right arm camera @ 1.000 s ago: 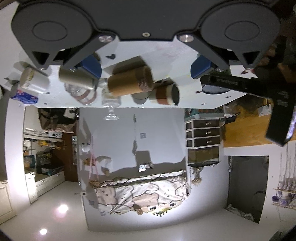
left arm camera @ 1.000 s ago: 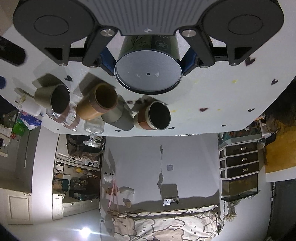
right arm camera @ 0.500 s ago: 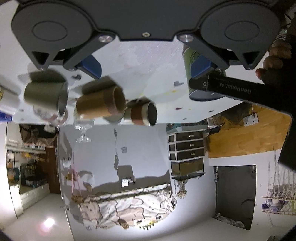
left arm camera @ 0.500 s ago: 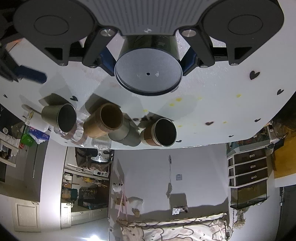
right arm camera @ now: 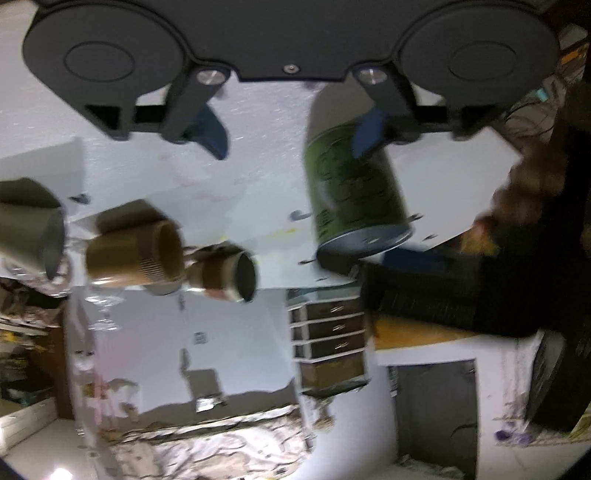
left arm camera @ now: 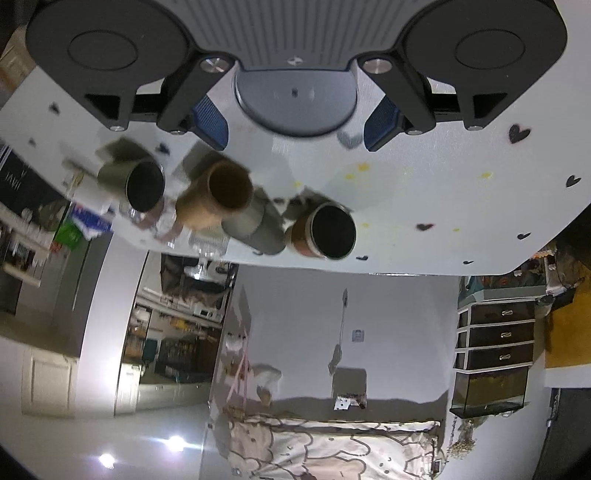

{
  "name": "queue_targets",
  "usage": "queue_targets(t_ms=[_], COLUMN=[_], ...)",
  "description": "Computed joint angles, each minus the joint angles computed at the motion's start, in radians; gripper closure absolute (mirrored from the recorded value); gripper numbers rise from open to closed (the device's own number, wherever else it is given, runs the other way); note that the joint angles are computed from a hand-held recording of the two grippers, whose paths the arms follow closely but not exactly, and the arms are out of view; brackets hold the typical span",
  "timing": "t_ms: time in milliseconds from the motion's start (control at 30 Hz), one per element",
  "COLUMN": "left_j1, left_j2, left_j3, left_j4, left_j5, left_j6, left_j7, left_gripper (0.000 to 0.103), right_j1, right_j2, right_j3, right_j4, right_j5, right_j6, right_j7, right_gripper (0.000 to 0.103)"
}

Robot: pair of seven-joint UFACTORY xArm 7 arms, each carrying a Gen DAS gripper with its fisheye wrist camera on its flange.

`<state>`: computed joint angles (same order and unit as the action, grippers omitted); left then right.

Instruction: Flip cup upright

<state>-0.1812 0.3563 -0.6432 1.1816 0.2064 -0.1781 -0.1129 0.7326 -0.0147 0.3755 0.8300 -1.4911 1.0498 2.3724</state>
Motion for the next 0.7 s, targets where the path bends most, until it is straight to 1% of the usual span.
queue_targets(t_ms=[33, 67, 100, 167, 200, 267, 300, 367, 400, 467, 533, 567, 600, 633, 667, 700], left_j1=[0.009, 0.001, -0.020, -0.070, -0.108, -0.140, -0.170, -0.211, -0.213, -0.212, -0.209, -0.193, -0.191, -0.184, -0.161, -0.133], left_j2=[0.017, 0.028, 0.036, 0.050, 0.052, 0.056, 0.053, 0.044, 0.043, 0.032, 0.021, 0.017, 0.009, 0.001, -0.009, -0.020], left_j3=[-0.014, -0.012, 0.004, 0.046, 0.083, 0.112, 0.142, 0.191, 0.192, 0.191, 0.187, 0.169, 0.167, 0.159, 0.134, 0.103], left_j4=[0.025, 0.049, 0.070, 0.117, 0.140, 0.167, 0.178, 0.178, 0.178, 0.168, 0.157, 0.149, 0.137, 0.124, 0.106, 0.087], left_j5=[0.003, -0.002, -0.013, -0.025, -0.027, -0.035, -0.033, -0.035, -0.048, -0.079, -0.110, -0.135, -0.151, -0.169, -0.198, -0.228], left_j6=[0.021, 0.046, 0.072, 0.134, 0.170, 0.229, 0.253, 0.275, 0.280, 0.283, 0.281, 0.281, 0.271, 0.259, 0.248, 0.235], left_j7=[0.002, 0.009, 0.021, 0.048, 0.053, 0.078, 0.080, 0.086, 0.101, 0.131, 0.163, 0.191, 0.207, 0.227, 0.257, 0.290], left_gripper=[0.022, 0.022, 0.022, 0.022, 0.022, 0.023, 0.024, 0.026, 0.027, 0.033, 0.034, 0.034, 0.034, 0.034, 0.034, 0.034], right_j1=[-0.004, -0.008, -0.012, -0.018, -0.019, -0.019, -0.019, -0.019, -0.020, -0.023, -0.019, -0.017, -0.017, -0.021, -0.024, -0.026], right_j2=[0.004, 0.009, 0.012, 0.024, 0.030, 0.042, 0.049, 0.061, 0.068, 0.082, 0.097, 0.101, 0.102, 0.099, 0.096, 0.094], right_j3=[-0.004, -0.009, -0.013, -0.019, -0.022, -0.026, -0.028, -0.033, -0.037, -0.045, -0.048, -0.051, -0.054, -0.060, -0.063, -0.065], right_j4=[0.002, 0.006, 0.009, 0.021, 0.028, 0.042, 0.050, 0.063, 0.069, 0.081, 0.094, 0.099, 0.102, 0.097, 0.094, 0.092], right_j5=[-0.019, -0.034, -0.050, -0.079, -0.093, -0.113, -0.121, -0.139, -0.147, -0.156, -0.159, -0.155, -0.152, -0.155, -0.159, -0.162], right_j6=[-0.024, -0.050, -0.078, -0.120, -0.139, -0.160, -0.169, -0.193, -0.206, -0.234, -0.225, -0.223, -0.223, -0.231, -0.239, -0.245], right_j7=[0.000, -0.003, -0.004, -0.006, -0.008, -0.013, -0.014, -0.006, 0.001, 0.007, 0.009, 0.011, 0.020, 0.036, 0.054, 0.070], right_gripper=[0.048, 0.056, 0.062, 0.069, 0.070, 0.071, 0.071, 0.071, 0.073, 0.077, 0.080, 0.086, 0.092, 0.095, 0.099, 0.100])
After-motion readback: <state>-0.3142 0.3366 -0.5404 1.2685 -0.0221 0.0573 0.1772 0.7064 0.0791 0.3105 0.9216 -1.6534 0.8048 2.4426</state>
